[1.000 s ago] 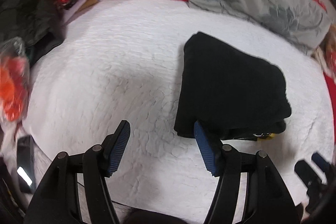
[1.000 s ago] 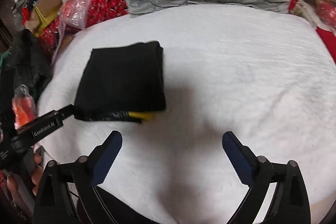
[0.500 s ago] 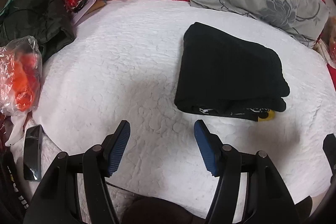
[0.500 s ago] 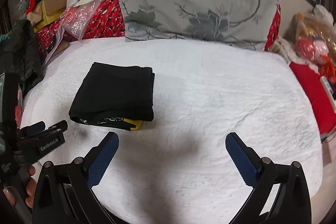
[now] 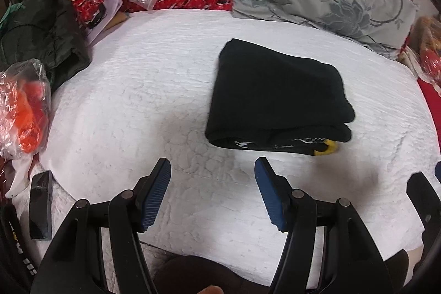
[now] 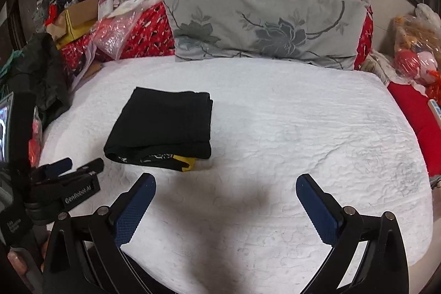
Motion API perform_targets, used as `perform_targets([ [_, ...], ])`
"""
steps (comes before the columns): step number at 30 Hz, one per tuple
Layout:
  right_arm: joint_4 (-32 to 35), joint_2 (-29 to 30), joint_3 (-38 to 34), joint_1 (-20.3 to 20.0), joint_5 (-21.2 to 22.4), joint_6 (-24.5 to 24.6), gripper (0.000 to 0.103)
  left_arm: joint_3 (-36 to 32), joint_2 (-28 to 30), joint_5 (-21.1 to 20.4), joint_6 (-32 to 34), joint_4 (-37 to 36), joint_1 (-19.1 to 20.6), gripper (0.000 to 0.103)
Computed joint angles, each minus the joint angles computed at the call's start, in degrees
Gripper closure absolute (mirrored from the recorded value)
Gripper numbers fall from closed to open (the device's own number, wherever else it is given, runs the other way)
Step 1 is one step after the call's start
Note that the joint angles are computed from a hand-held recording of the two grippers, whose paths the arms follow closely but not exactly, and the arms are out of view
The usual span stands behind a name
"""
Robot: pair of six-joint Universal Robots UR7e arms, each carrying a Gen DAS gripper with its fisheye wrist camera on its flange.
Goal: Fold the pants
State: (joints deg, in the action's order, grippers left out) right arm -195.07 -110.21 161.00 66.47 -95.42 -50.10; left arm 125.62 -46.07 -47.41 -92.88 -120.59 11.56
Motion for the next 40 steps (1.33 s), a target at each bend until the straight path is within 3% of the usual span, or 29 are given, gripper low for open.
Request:
perform_targets([
  [12, 8.35, -5.80, -1.52, -7.04, 4.53, 1.97, 0.001, 1.04, 0.66, -0.11, 8.48, -10.44, -0.91, 0.040],
  [40, 9.20, -4.22, -2.74, -7.79, 3.21, 4.02, 0.001, 0.00, 1.69, -0.90, 11.65, -13.64, -0.10, 0.040],
])
